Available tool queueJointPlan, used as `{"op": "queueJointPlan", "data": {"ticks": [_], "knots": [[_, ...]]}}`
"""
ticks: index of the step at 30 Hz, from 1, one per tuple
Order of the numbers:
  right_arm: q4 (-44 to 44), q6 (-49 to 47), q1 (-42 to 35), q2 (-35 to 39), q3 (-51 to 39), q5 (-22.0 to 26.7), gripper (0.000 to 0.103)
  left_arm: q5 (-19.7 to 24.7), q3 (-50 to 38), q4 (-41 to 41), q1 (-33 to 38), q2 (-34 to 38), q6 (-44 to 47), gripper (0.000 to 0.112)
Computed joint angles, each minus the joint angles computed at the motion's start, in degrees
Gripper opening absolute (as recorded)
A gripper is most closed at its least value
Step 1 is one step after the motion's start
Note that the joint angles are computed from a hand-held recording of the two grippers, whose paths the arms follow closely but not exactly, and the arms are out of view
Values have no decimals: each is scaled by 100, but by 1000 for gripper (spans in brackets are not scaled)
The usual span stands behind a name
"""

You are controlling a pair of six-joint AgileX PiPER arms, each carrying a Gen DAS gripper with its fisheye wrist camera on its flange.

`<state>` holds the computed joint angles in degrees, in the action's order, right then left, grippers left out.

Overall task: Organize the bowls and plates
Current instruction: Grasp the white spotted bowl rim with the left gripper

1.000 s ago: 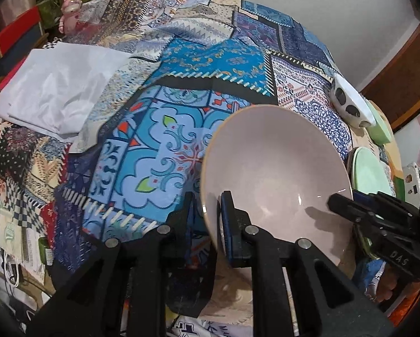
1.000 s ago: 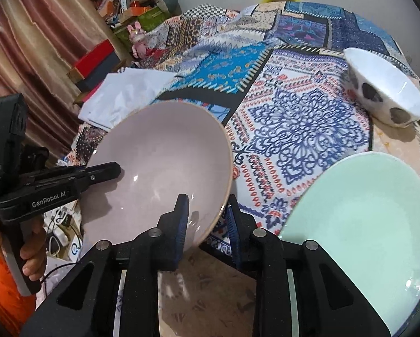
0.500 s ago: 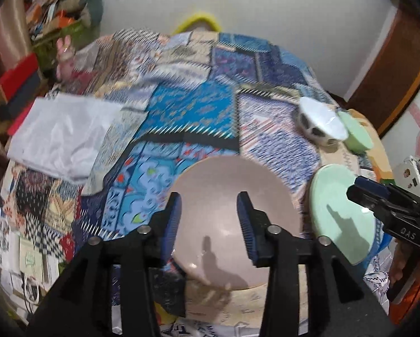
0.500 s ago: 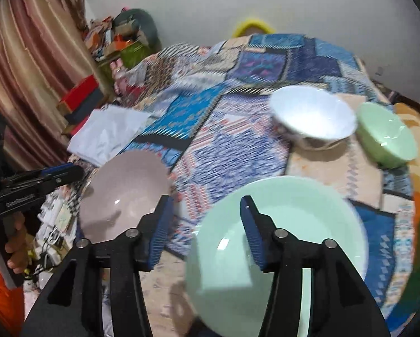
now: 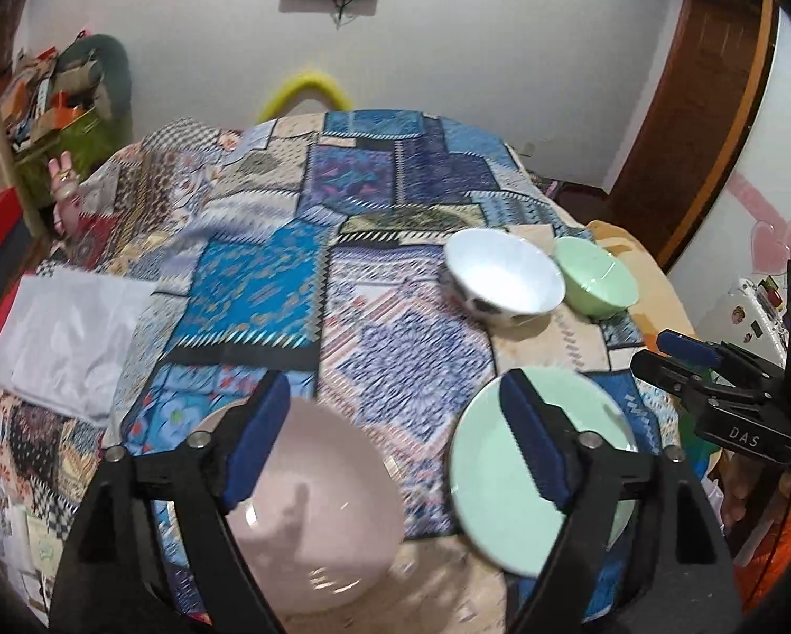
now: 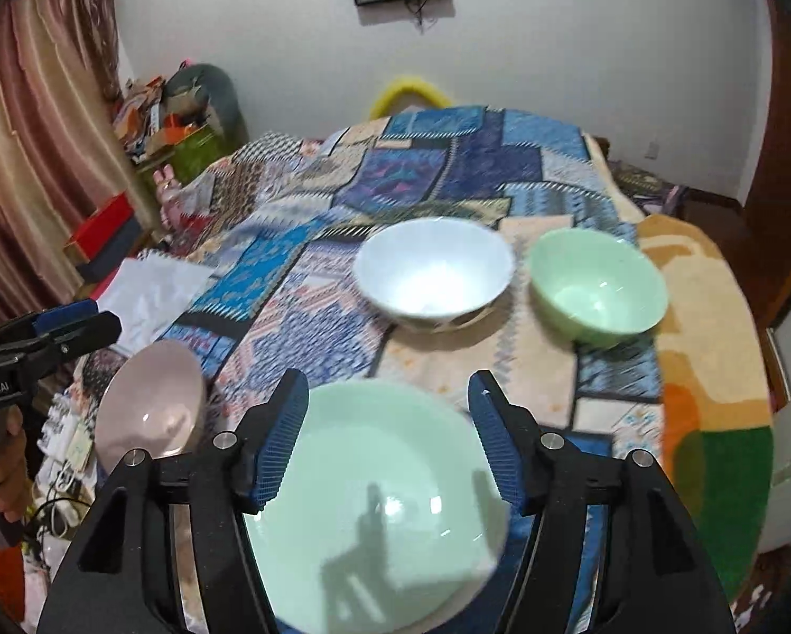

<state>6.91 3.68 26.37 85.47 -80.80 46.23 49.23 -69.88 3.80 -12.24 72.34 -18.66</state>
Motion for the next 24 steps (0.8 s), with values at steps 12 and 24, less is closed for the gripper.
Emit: {"op": "queueJointPlan", "data": {"ticks": [12,24], "knots": [[595,-608,-740,826,-686,-57,60,-1,-1694,80,-389,1878,-48,88],[995,-844,-877,2007,-1400,20,60,281,-3290,-396,-135,3804,456,81]]}}
